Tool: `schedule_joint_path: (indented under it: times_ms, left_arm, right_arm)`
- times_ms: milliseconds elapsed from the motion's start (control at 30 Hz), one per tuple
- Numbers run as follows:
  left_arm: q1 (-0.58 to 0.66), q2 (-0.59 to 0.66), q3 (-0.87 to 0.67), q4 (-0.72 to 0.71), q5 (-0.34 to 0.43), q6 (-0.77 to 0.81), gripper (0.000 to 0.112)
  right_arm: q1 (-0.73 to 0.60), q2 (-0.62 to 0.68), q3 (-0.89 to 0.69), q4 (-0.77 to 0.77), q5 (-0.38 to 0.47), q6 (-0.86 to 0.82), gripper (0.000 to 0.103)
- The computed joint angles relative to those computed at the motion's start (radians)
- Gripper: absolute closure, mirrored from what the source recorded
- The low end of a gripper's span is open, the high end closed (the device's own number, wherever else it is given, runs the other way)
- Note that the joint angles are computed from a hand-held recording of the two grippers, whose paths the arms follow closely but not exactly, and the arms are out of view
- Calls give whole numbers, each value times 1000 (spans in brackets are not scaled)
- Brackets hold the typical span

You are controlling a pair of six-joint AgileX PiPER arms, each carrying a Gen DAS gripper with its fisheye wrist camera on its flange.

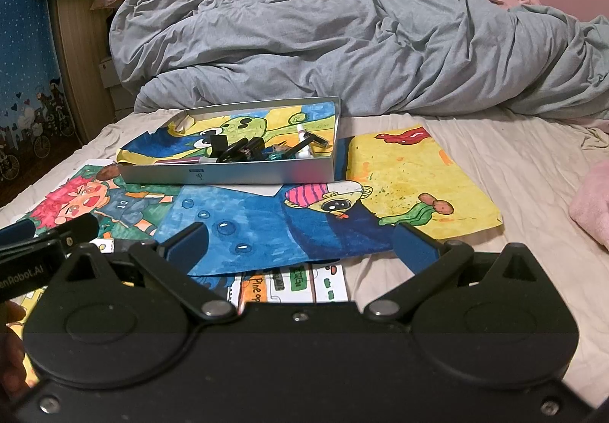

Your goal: Organize rigid objects

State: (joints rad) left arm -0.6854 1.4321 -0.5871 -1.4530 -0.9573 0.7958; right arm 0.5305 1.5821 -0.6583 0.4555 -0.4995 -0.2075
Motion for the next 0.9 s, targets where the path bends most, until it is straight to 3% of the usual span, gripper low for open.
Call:
schedule_joint_path:
  times_ms: [900]
  left_arm:
    - [4, -27, -4, -39, -10, -8, 10]
  right_arm:
    - [-3, -1, -2, -3, 7, -2, 1]
